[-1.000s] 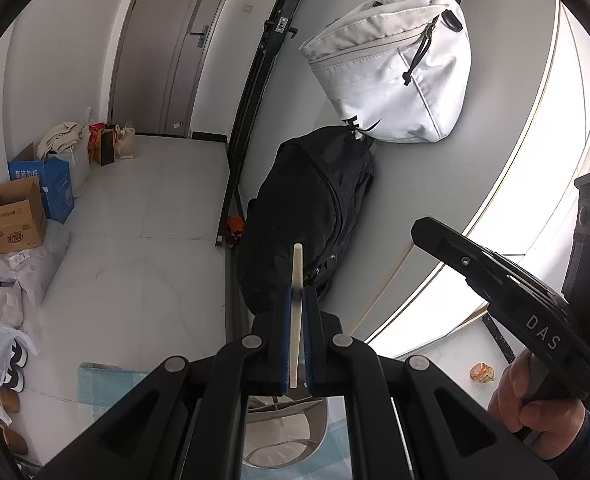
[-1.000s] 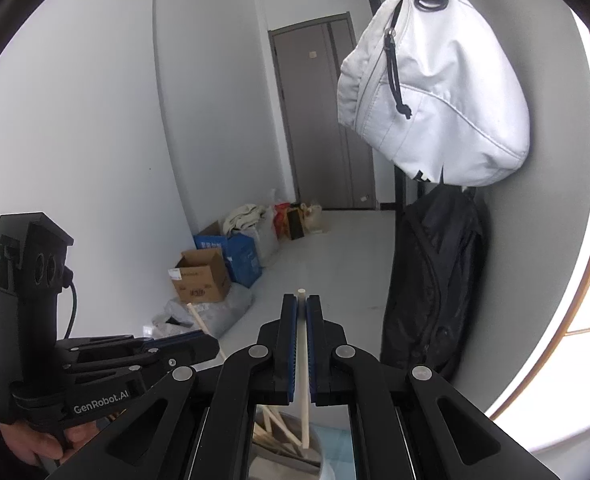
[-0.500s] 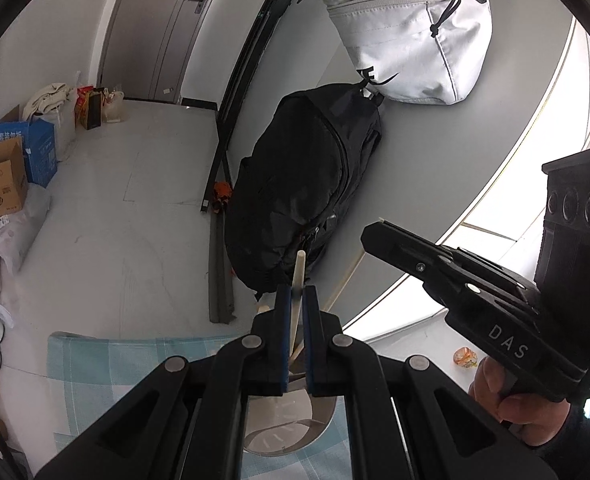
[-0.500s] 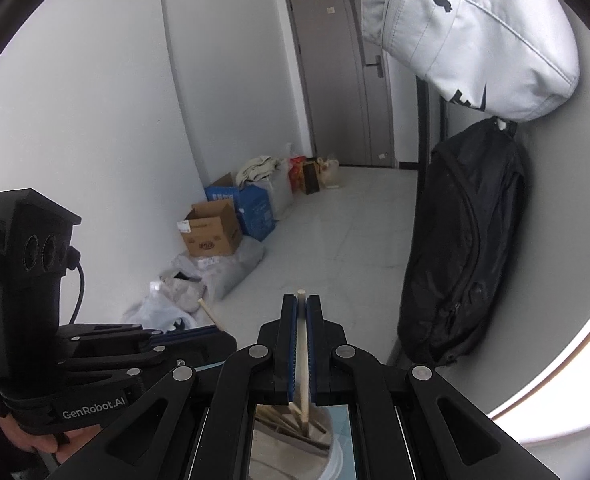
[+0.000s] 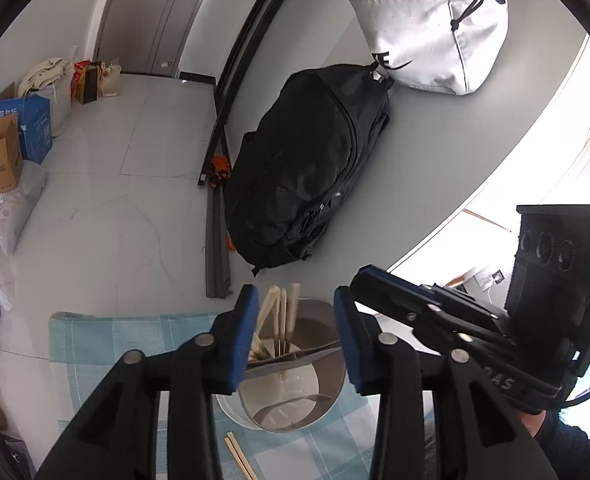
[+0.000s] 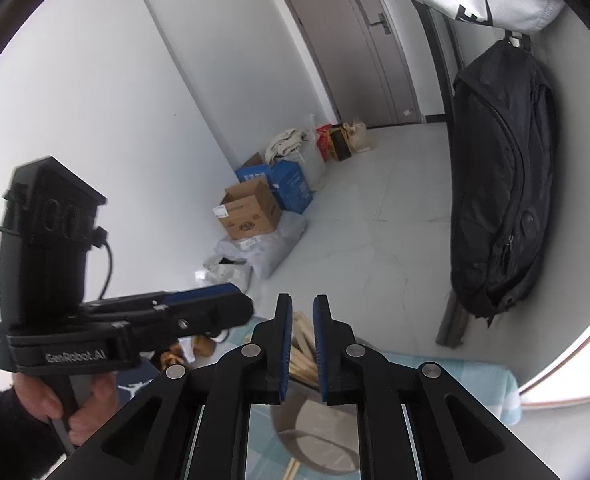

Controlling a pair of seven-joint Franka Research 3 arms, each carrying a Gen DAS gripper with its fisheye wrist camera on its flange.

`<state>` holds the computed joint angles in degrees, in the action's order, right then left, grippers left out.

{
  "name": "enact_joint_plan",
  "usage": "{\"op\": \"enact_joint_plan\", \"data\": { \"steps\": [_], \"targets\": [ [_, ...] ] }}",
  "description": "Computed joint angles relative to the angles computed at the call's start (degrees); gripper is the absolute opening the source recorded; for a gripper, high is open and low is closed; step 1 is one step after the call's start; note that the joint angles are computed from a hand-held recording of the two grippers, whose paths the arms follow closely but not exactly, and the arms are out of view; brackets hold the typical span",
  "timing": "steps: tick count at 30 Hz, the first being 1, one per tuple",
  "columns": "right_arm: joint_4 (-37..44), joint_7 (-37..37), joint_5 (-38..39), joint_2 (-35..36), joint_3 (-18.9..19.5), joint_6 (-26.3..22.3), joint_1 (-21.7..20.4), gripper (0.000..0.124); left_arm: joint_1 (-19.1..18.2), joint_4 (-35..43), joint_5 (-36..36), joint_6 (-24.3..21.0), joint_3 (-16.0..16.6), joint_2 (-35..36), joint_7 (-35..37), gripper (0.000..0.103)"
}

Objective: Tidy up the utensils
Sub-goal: 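Open both grippers to drop the chopsticks into the holder, then withdraw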

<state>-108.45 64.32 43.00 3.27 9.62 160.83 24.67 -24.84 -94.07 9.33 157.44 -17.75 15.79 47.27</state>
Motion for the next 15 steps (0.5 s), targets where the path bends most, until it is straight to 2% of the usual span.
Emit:
{"op": "enact_joint_plan", "data": {
  "steps": [2, 3, 7, 10, 12, 15],
  "targets": [
    [-1.52, -1.04, 1.55, -1.45, 0.15, 1.77, 0.10, 0.033, -0.35, 0.15, 0.54, -2.24, 0.42, -0.43, -0.96, 0.038],
    [-2.43, -1.16, 2.02, -2.26, 0.14, 2.75, 0.26, 0.039, -0.09, -1.06, 0.15, -0.81, 0.35, -1.16, -1.34, 0.039],
    [-5.36, 0.53, 1.46, -4.96, -0.32, 4.95, 0.96, 0.043, -1.08, -4.48, 4.42, 1.18, 2.09, -4.17, -7.25, 0.040],
    [-6.52, 3.87, -0.78, -6.06, -0.58, 5.85, 1.35, 0.048, -1.46, -5.68, 8.06, 0.54, 2.66, -5.73, -11.34, 0.046],
    [-7.45, 5.47, -1.64, -6.84, -0.71, 6.59, 1.69, 0.050, -1.77, -6.73, 11.39, 0.26, 3.06, -6.96, -14.85, 0.046],
    [-9.25, 8.43, -4.32, -8.26, -0.44, 8.70, 2.09, 0.052, -2.52, -6.48, 17.03, -4.17, 3.27, -8.16, -20.44, 0.047]
  ]
}}
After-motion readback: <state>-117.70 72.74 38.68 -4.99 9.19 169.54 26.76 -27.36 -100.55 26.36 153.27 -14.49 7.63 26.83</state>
